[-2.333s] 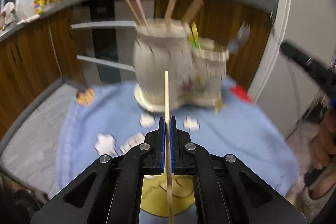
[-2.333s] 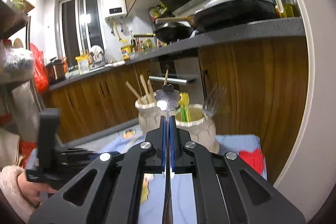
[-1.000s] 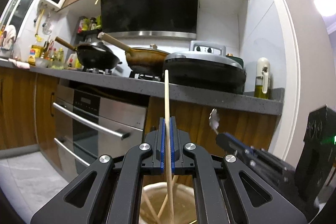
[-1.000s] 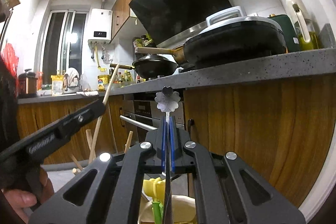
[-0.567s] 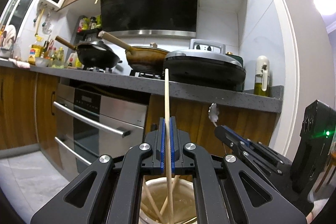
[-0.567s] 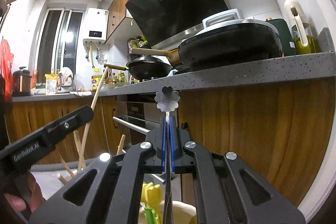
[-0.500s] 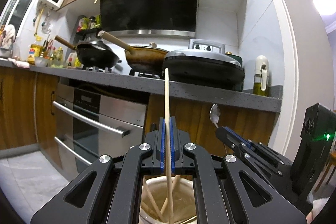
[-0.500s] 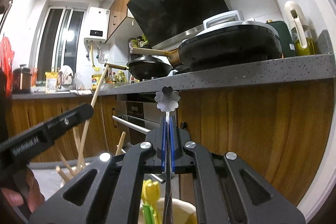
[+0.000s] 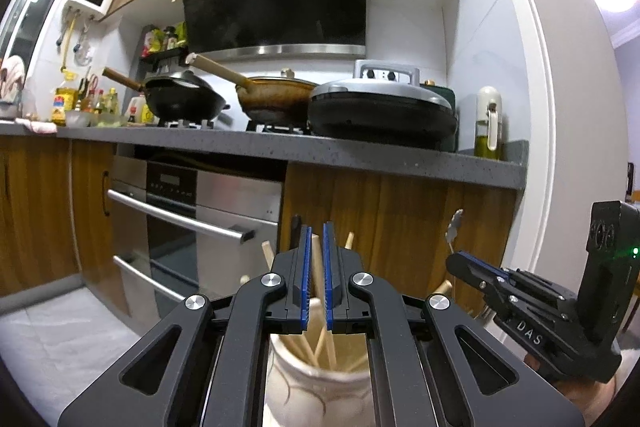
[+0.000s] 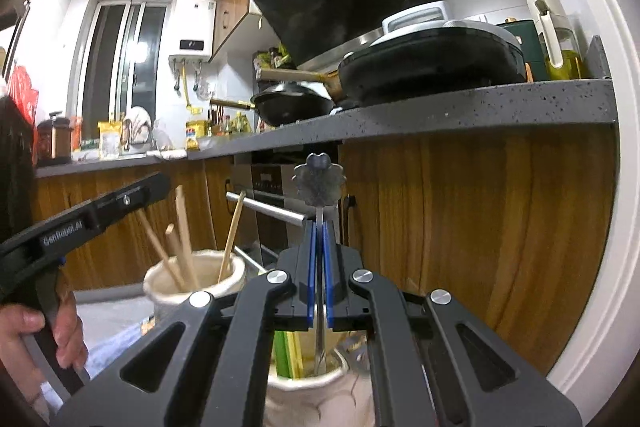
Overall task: Organize utensils
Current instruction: 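Release the chopstick into the tall cup while the right tool lowers the spoon into the short cup, then open the right tool to release the spoon and pull both tools back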
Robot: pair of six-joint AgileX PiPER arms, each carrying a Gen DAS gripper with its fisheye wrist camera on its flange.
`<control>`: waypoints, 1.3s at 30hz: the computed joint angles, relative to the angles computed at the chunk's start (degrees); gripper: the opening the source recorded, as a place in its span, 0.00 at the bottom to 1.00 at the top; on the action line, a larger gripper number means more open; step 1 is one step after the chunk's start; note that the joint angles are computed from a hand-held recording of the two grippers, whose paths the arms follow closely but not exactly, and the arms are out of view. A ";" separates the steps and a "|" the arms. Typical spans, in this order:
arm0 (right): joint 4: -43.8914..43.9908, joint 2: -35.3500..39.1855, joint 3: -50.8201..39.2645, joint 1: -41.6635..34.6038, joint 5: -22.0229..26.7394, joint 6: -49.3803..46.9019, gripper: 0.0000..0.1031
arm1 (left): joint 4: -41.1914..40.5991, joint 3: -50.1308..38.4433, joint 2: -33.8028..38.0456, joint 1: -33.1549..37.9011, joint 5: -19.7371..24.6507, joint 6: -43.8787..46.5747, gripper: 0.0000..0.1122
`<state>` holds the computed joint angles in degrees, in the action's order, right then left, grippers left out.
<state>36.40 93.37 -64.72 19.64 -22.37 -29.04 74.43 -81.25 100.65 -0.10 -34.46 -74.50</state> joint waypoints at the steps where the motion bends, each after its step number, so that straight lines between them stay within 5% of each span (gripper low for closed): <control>1: 0.22 -0.33 0.60 0.14 0.37 -0.39 0.03 | 0.60 0.54 -0.51 0.00 0.31 -0.39 0.08; 5: 5.52 -1.76 1.31 0.72 2.88 -5.33 0.07 | 2.39 3.97 -3.42 0.72 0.16 -1.55 0.15; 8: 7.36 -3.47 2.76 0.94 4.44 -6.10 0.28 | 2.79 7.52 -6.29 1.40 -0.12 -1.18 0.15; 13: 12.37 -8.32 8.32 2.85 3.14 -9.41 0.28 | 2.94 14.90 -11.17 2.87 -0.76 -0.36 0.15; 18: 33.16 -12.16 12.93 7.46 1.23 -28.38 0.28 | 4.48 22.46 -15.54 3.95 -0.63 1.13 0.16; 24: 39.23 -14.49 17.46 10.34 -0.66 -32.18 0.44 | 0.31 28.32 -17.62 3.87 0.98 7.93 0.32; 29: 36.44 -14.69 19.26 12.58 -3.99 -29.48 0.53 | -6.23 31.55 -17.89 3.87 1.16 15.38 0.63; 39: 33.34 -15.59 21.49 12.96 -6.40 -26.32 0.76 | -10.89 33.23 -19.28 1.92 5.59 21.49 0.82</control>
